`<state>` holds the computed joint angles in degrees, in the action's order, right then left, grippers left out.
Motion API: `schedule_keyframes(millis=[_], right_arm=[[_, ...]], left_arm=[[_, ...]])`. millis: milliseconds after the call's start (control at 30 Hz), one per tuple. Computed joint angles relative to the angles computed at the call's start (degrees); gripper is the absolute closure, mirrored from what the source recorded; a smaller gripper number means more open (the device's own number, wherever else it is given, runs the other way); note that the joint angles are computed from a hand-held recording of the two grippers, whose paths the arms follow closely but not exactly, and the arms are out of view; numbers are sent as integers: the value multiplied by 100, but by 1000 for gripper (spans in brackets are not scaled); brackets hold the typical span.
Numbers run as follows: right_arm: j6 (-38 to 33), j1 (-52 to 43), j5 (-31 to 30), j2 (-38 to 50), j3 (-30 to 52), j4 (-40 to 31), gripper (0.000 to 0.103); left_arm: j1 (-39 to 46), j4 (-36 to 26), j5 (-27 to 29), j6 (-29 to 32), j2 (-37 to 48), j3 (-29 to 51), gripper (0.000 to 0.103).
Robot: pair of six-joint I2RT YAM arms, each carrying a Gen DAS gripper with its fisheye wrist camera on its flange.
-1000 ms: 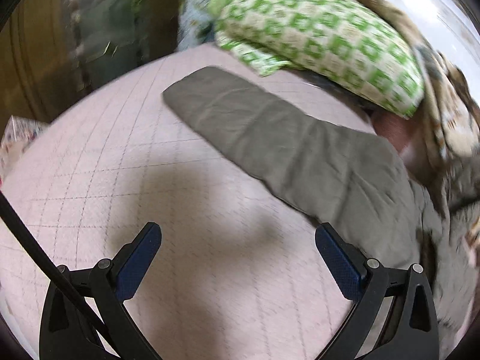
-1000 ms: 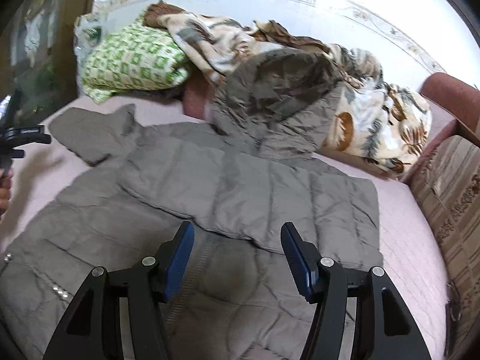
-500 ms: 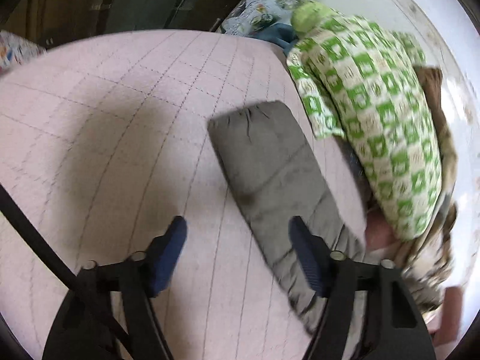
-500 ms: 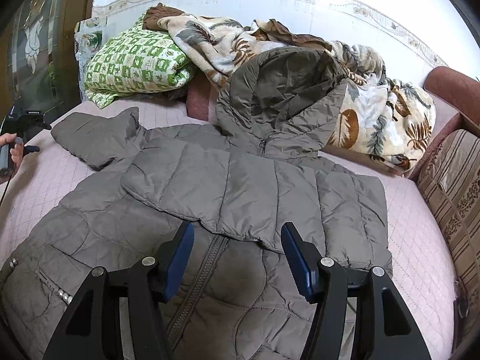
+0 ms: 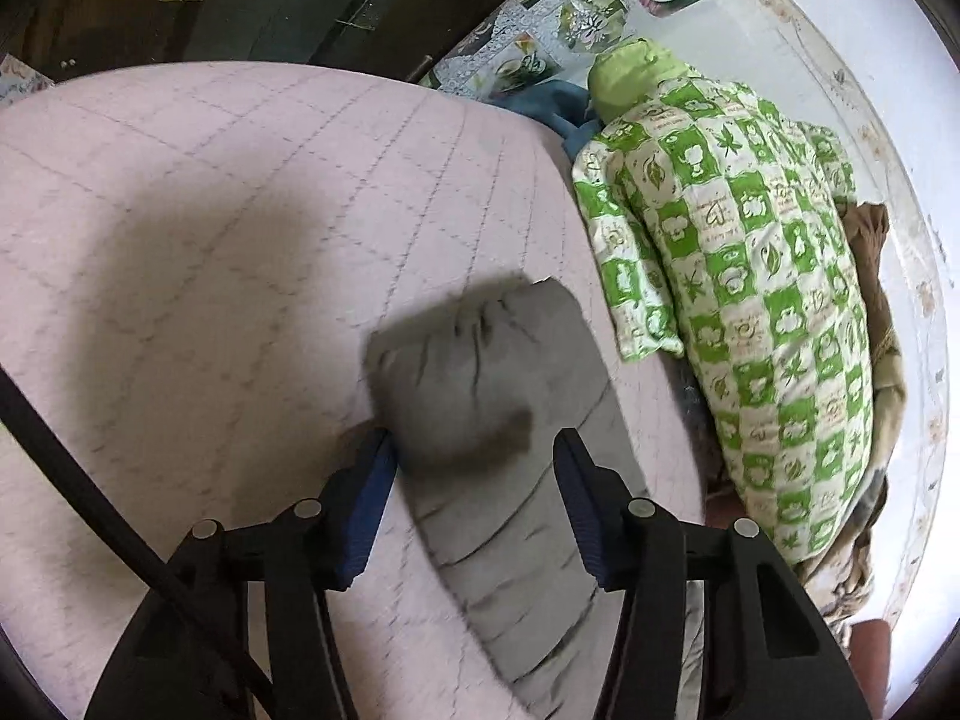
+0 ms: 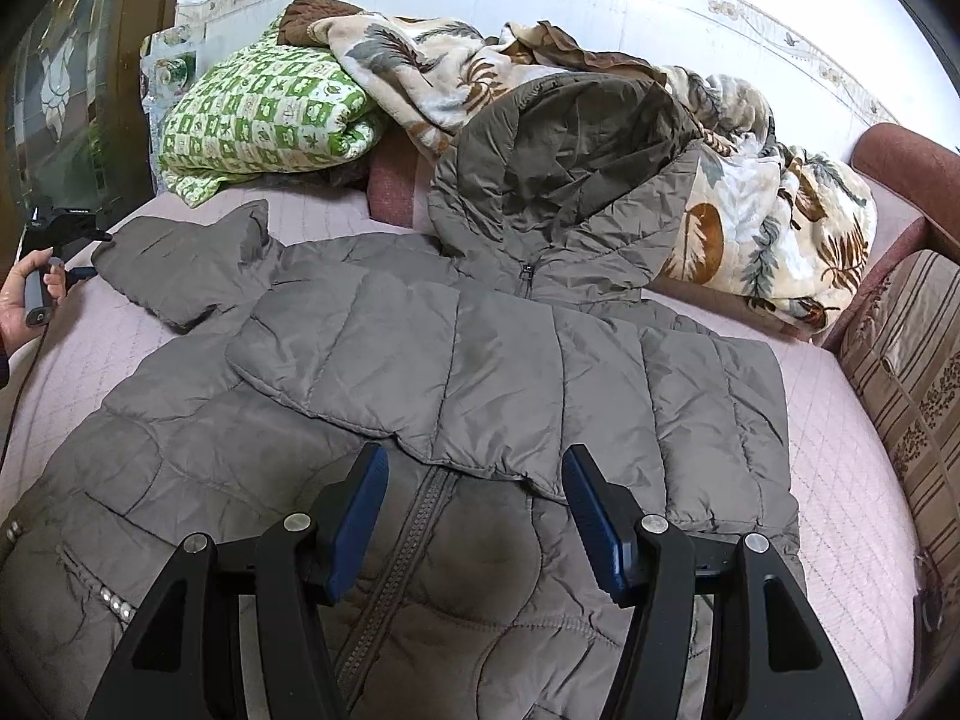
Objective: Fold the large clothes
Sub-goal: 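Move the left tool to the other sleeve cuff and close on it, then lift the sleeve with the left tool and fold it across the jacket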
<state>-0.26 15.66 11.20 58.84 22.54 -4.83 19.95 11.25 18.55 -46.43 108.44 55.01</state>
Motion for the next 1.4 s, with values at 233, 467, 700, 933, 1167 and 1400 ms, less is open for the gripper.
schedule_keyframes(millis=[233,467,700,933,1167,1400], right_arm=[[50,-27,19,191,34,124,38],[104,-237,-181,-16,57,20,38],[112,-503,-361,-225,142,-193,38],[116,-1318,-955,-563,294,-537,38],[72,-2306,-1741,-687,464,-843,38],[-140,-3333,-2554,-855,605,-1148,38]], left_arm=[[-138,202,-144,-185,282,209,90],[-277,71,-329,161,-471,-82,92],[-707,-780,-571,483,-1657,6,92],[-1577,-1872,-1025,543,-2822,468,92],[-3023,-3054,-1983,717,-3275,1564,92],[-4639,-3831,-3006,759,-2968,2818,92]])
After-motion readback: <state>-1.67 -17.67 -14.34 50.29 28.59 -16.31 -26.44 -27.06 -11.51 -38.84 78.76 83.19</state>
